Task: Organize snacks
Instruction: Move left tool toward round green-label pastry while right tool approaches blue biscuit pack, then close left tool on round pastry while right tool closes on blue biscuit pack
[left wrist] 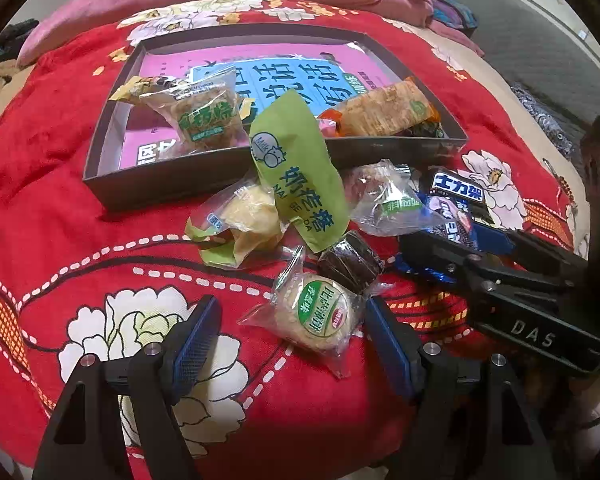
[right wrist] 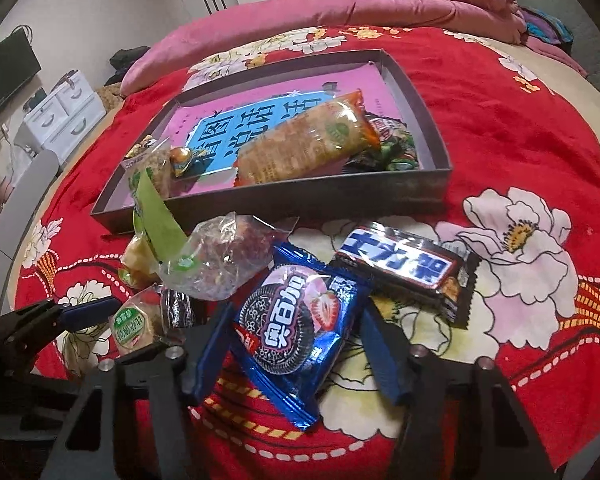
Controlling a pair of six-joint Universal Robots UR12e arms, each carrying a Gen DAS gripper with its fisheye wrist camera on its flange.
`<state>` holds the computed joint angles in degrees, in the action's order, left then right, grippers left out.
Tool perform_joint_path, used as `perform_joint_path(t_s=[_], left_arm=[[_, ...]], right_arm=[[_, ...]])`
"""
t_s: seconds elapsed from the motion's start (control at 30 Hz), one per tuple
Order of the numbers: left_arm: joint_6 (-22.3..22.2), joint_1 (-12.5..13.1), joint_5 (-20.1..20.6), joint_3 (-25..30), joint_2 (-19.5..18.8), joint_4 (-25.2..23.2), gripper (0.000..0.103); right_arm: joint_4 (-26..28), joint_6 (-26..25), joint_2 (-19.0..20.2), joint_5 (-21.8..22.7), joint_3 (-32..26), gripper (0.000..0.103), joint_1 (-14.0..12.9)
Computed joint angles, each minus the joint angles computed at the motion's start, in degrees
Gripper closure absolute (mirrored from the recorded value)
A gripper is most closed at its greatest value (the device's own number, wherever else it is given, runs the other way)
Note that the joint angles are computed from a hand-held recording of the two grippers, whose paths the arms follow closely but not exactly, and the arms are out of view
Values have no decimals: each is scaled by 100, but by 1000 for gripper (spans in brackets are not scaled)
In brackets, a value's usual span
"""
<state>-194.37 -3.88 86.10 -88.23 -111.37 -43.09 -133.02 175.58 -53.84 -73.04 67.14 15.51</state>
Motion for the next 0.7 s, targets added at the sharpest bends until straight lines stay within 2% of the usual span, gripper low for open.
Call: perform_joint_path(t_s=[0.2, 0.4, 0.47, 0.53, 0.7], left_arm=[[76, -2, -64, 25, -19, -66, 31], [236, -95, 148, 169, -115, -295, 31], [236, -103, 167, 172, -117, -281, 35], [188, -85, 131, 146, -99, -238, 46], [17, -34, -6, 108, -66, -193, 51]], right_arm=[[48, 15, 7, 93, -18, 47, -21], [103, -85, 51, -46, -76, 47, 31], [97, -137, 49, 15, -75, 49, 25], [52, -78, 24, 228, -34, 49, -24], [-107, 99, -54, 611, 77, 50, -132]])
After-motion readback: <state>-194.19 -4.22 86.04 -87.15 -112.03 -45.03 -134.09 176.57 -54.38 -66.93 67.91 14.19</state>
